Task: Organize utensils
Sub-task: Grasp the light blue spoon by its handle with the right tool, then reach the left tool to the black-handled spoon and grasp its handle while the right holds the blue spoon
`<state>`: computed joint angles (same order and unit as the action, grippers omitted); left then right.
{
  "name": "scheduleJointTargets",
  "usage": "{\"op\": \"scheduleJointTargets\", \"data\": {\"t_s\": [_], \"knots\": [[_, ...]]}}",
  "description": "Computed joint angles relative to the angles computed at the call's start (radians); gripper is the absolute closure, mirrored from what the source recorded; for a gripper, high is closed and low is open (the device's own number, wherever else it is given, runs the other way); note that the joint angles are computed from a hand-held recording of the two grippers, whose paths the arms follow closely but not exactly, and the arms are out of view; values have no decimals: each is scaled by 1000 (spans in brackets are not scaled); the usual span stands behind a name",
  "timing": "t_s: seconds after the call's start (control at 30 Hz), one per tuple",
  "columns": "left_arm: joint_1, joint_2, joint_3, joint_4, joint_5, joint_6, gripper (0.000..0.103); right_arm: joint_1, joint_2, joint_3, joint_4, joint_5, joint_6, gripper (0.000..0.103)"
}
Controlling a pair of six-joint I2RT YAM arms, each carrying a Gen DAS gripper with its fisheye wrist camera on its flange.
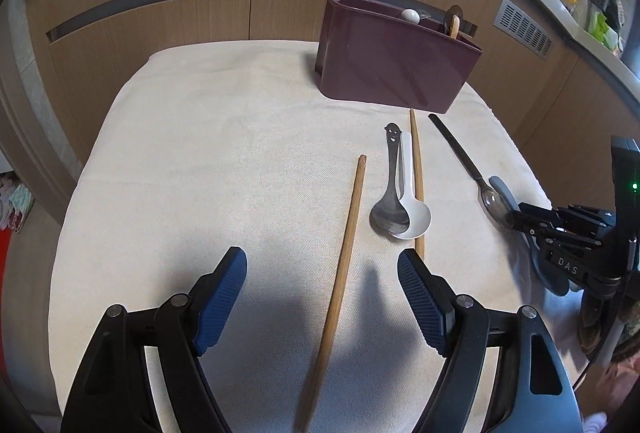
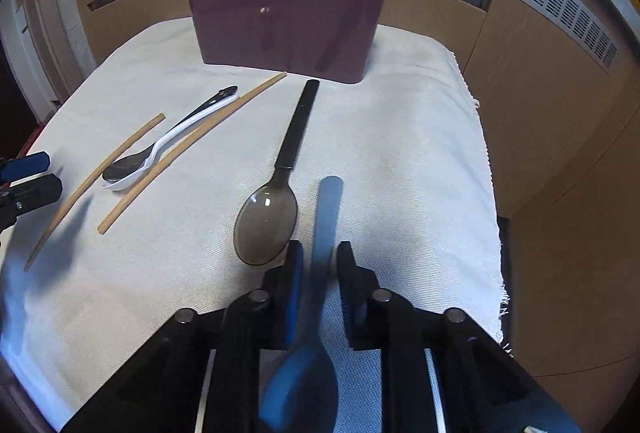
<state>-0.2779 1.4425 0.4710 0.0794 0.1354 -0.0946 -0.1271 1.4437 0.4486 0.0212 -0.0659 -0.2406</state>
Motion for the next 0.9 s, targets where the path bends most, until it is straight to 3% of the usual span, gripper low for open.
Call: {"op": "scheduleJointTargets", "data": {"t_s": [0.37, 0.57, 0.63, 0.7, 0.73, 0.9], "knots": [[-59, -69, -13, -44, -39, 8, 25, -110, -165, -44, -89, -163, 25, 93], [-111, -95, -43, -29, -51, 24, 25, -182, -154, -61, -66, -219, 9, 93], [-102, -85, -34, -40, -26, 39, 32, -191, -144, -68, -54, -230, 8, 93], [-76, -36, 13, -89, 11, 59, 57, -196, -123, -70, -43, -241, 7, 93], [-63, -3, 44, -117, 28, 64, 61, -195, -114, -72, -36, -243, 8, 93], [-37, 105, 197, -254, 60, 88, 66, -198, -118, -95, -6, -263, 9, 93]]}}
